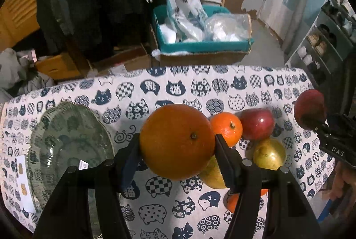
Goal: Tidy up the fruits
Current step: 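Lift the orange and apple and carry both toward the green glass bowl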
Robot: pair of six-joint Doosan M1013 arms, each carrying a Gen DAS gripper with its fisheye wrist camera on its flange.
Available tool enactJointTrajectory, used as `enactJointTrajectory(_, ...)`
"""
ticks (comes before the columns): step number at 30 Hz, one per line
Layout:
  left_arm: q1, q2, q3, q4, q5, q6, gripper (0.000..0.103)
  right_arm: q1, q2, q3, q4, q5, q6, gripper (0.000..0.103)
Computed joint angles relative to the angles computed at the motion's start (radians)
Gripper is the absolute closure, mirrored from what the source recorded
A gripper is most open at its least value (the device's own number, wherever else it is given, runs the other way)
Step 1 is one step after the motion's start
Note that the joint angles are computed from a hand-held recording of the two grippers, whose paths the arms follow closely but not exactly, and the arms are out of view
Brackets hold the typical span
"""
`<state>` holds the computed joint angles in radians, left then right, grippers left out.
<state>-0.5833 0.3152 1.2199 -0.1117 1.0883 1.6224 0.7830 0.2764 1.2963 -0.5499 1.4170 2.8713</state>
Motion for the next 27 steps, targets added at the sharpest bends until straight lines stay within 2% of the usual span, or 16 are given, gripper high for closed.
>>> enactJointTrajectory(27, 0.041, -0.153, 0.059, -0.02, -0.175, 0.022, 0.037, 0.104, 0.005, -0.136, -0.229, -0.015, -0.019, 0.027)
